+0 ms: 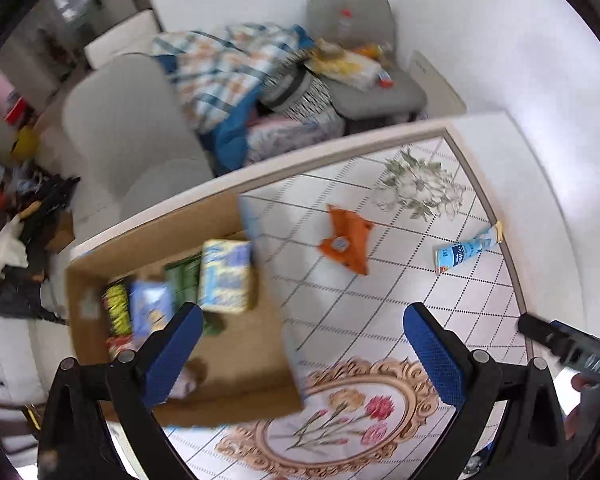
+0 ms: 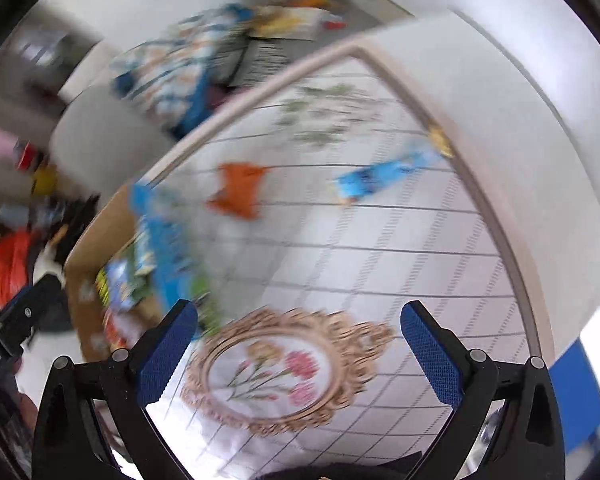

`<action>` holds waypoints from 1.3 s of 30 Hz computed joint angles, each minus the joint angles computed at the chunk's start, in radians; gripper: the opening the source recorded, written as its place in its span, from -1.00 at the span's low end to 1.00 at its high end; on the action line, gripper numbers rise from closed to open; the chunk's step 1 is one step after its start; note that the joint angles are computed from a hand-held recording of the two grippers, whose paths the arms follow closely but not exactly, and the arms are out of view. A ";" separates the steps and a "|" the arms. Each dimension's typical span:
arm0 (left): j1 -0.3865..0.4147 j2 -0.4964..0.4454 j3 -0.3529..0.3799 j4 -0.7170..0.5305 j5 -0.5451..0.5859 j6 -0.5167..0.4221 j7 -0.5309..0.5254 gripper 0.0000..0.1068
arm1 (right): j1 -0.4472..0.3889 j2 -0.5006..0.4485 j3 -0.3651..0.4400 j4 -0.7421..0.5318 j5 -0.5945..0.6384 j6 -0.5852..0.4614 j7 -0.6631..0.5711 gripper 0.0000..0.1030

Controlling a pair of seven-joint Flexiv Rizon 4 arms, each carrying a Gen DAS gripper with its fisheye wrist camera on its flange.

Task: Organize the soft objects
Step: 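Grasp the orange snack bag with left tool while right tool grasps blue tube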

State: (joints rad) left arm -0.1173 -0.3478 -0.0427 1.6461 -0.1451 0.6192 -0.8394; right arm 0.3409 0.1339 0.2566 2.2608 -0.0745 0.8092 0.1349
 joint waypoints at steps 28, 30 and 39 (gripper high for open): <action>-0.220 -0.525 0.029 -0.465 0.241 -0.301 -0.211 -0.17 | -0.226 -0.522 -0.138 -0.189 0.247 -0.017 -0.464 -0.53; -0.211 -0.514 0.029 -0.447 0.223 -0.289 -0.232 -0.20 | -0.218 -0.530 -0.137 -0.202 0.219 -0.032 -0.473 -0.58; -0.093 -0.313 -0.018 -0.177 0.062 -0.213 -0.202 -0.24 | -0.171 -0.486 -0.098 -0.219 0.196 0.028 -0.509 -0.71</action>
